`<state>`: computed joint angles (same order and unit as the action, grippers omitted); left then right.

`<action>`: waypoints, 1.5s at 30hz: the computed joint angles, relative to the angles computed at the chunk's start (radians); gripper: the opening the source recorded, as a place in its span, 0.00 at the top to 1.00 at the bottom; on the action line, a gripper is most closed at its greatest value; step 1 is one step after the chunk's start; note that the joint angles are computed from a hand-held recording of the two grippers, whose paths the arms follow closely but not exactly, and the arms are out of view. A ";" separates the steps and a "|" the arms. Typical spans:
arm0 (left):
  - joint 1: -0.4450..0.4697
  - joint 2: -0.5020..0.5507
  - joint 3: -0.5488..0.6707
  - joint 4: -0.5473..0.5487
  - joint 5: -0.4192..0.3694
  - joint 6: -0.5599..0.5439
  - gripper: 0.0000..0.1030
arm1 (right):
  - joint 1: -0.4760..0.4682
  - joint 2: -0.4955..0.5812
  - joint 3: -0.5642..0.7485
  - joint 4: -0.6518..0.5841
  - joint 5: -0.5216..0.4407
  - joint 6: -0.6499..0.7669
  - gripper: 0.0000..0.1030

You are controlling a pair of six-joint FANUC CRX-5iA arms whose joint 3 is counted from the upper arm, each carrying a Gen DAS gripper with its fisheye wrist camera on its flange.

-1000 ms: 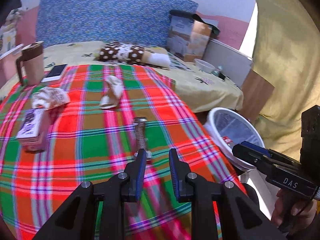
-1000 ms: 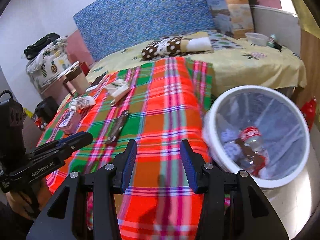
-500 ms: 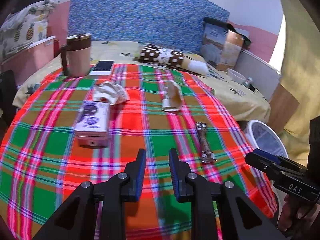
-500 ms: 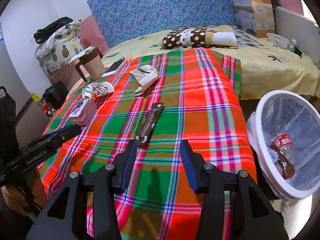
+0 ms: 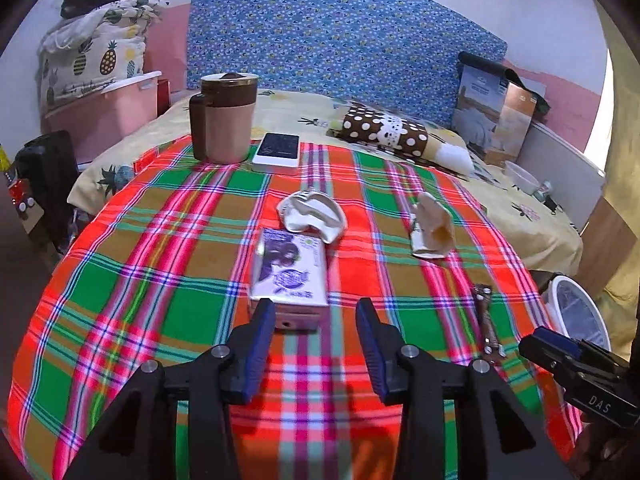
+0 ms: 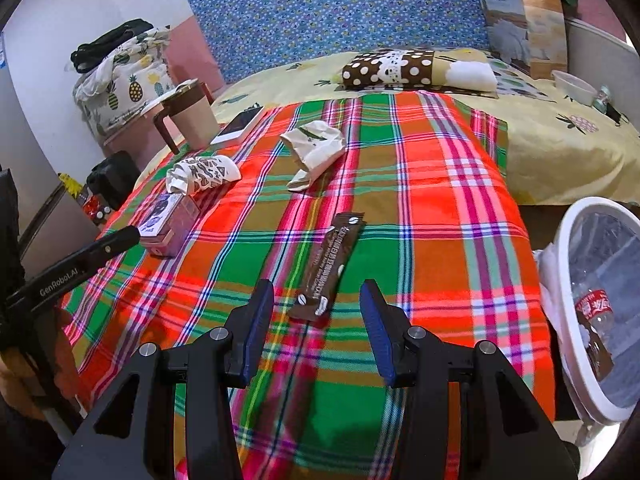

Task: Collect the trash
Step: 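Move both tools back over the remaining trash on the plaid cloth, then grasp the purple juice carton with the left tool while the right tool grasps a brown wrapper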

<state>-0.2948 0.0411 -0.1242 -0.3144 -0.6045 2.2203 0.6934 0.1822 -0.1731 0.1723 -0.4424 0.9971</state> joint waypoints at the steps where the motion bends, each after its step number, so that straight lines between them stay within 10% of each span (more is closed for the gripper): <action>1: 0.005 0.003 0.002 -0.001 -0.001 -0.003 0.59 | 0.000 0.006 0.006 0.001 -0.005 -0.003 0.54; 32: 0.055 0.111 0.064 0.043 0.023 -0.158 0.44 | 0.015 0.107 0.095 0.113 -0.120 -0.125 0.55; 36: 0.054 0.121 0.073 0.043 0.019 -0.156 0.44 | 0.011 0.106 0.097 0.103 -0.125 -0.122 0.74; 45: 0.046 0.107 0.060 0.052 0.016 -0.149 0.49 | 0.008 0.085 0.072 0.095 -0.091 -0.104 0.76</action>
